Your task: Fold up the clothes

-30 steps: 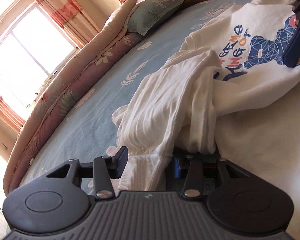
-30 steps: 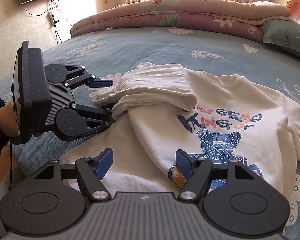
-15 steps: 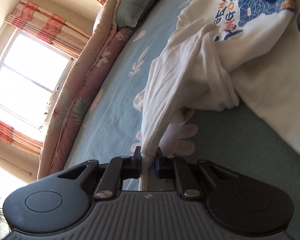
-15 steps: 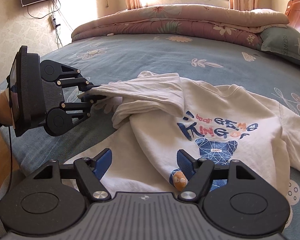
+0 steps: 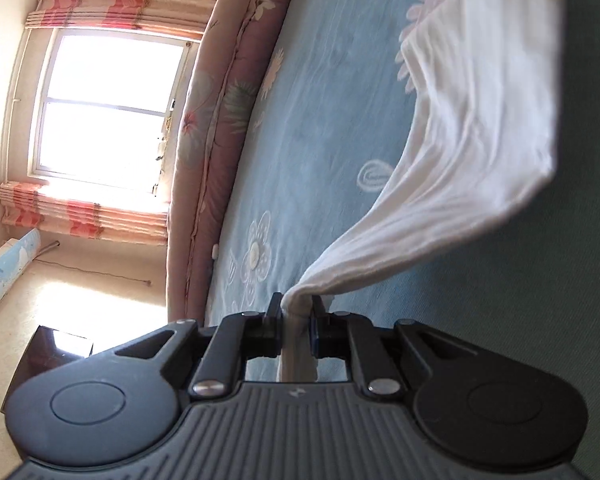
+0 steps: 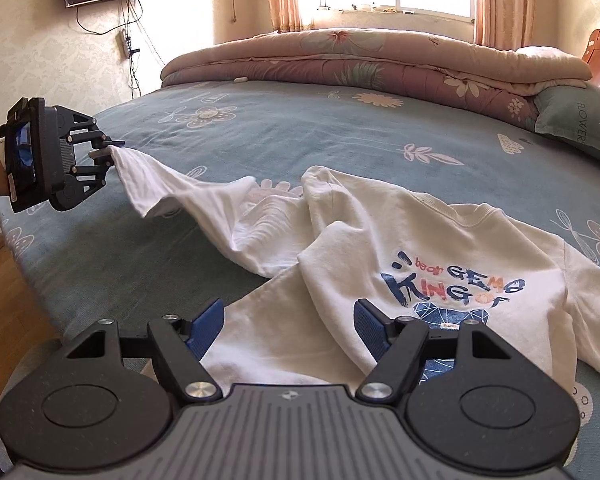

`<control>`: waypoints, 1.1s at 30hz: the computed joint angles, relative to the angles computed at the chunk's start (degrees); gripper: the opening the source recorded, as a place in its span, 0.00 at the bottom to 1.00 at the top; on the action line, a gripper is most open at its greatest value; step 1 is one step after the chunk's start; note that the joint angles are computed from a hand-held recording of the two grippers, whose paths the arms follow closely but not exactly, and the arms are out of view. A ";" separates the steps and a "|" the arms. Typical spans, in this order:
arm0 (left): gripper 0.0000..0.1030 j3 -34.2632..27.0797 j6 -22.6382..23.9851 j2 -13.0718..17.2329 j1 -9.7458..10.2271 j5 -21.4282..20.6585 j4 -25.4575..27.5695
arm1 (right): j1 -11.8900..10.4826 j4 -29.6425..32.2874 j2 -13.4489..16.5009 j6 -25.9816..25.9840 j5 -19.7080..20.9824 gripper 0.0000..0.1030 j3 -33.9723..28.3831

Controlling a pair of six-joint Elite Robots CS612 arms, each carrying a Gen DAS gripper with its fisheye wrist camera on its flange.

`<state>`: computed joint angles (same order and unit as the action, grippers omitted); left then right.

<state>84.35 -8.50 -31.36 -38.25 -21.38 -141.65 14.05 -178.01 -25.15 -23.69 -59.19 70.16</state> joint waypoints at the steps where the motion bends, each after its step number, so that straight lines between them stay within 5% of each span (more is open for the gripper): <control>1: 0.10 0.62 -2.89 -0.59 0.16 -0.05 3.06 | 0.07 -0.14 -0.13 -0.01 0.01 0.74 0.20; 16: 0.10 4.73 -34.81 -5.81 1.51 -5.00 32.91 | 0.83 -0.53 -0.91 -1.85 -1.40 0.74 1.04; 24: 0.11 6.92 -39.02 -6.99 1.37 -12.83 34.24 | 1.03 0.23 -0.87 -2.35 -1.80 0.74 0.77; 26: 0.20 7.54 -40.38 -7.28 1.43 -15.68 33.61 | 1.07 0.35 -0.88 -2.63 -1.81 0.74 0.80; 33: 0.20 10.46 -50.19 -10.26 1.06 -20.36 31.16 | 0.96 0.25 -0.84 -1.71 -1.70 0.75 0.77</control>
